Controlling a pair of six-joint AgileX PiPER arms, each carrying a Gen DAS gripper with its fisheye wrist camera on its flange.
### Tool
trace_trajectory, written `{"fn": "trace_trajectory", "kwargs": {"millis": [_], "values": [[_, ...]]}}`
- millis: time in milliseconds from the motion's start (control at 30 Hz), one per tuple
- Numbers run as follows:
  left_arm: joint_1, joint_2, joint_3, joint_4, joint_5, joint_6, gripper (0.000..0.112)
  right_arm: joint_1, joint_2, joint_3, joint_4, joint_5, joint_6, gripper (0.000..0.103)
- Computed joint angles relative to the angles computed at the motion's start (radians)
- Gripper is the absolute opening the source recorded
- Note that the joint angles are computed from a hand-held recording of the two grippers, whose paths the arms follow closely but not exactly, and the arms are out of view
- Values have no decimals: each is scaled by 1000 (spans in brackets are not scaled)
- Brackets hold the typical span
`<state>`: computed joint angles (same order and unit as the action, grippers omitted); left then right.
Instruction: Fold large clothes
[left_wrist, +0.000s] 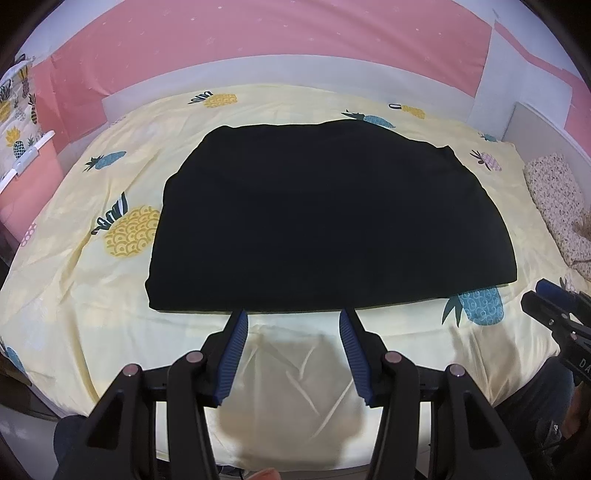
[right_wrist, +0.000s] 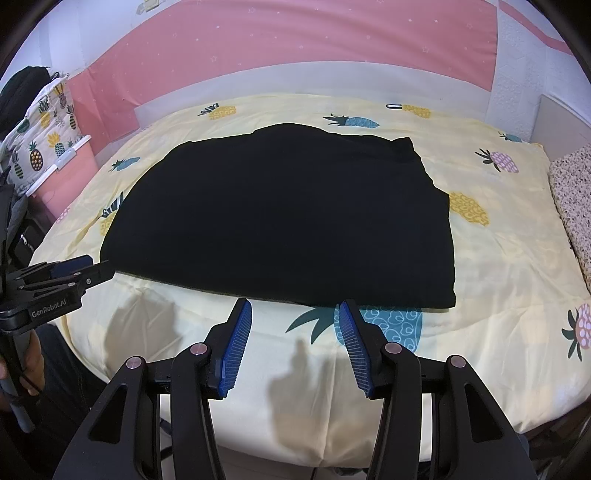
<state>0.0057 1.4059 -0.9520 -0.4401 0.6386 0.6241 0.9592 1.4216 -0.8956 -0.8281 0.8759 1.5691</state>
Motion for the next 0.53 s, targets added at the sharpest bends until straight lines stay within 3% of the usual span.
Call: {"fn": "trace_trajectory", "kwargs": {"millis": [533], "values": [[-8, 11, 6, 16, -2, -17, 54, -3, -9, 12, -1, 1, 10, 50]]}}
